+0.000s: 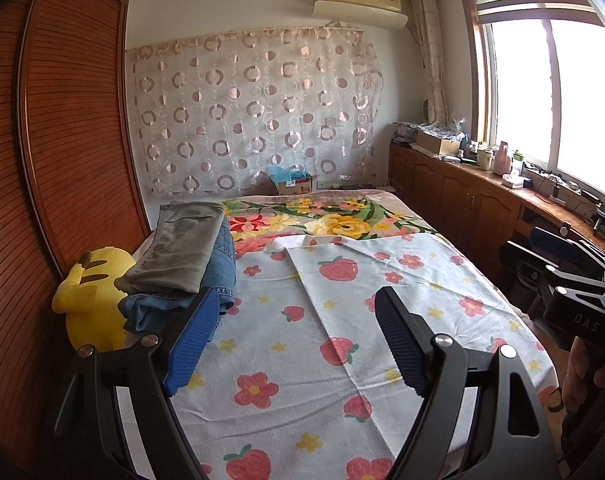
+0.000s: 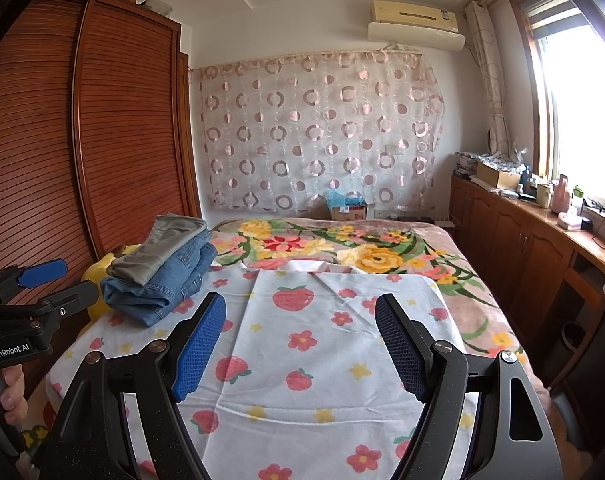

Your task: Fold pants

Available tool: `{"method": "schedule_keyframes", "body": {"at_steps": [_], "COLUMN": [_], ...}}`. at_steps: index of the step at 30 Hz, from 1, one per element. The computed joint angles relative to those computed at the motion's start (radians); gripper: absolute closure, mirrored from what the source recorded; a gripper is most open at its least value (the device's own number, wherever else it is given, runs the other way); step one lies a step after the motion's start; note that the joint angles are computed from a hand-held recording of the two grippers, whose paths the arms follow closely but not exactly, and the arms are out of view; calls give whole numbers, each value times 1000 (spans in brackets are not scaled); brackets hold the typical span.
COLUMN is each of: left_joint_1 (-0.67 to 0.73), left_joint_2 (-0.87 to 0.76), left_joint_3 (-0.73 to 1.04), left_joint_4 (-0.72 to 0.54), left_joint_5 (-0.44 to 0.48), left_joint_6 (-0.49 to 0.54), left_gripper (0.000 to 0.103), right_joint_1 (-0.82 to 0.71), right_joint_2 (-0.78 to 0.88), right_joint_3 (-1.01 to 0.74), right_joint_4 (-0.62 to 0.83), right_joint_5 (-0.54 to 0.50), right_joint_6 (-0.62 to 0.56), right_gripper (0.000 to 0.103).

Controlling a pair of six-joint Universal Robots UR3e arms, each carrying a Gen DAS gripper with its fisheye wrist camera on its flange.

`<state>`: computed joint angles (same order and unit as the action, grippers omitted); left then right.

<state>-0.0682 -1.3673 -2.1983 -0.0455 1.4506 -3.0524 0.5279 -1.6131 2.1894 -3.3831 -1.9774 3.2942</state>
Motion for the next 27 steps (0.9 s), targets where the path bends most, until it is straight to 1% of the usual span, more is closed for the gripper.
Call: {"method": "schedule_keyframes", "body": {"at_steps": [27], "left_joint_1": [-1], "left_joint_2": [-2], "left_joint_3": [-1], "left_joint_4": [2], "left_joint_5": [0], "left_joint_6": [-1], "left_gripper": [22], "right_joint_1": [7], "right_joint_2": [5], "right_joint_3": [2], "right_joint_4": [-5], "right_joint_5": [-7], "right_joint_6": [5], "right_gripper": [24]}}
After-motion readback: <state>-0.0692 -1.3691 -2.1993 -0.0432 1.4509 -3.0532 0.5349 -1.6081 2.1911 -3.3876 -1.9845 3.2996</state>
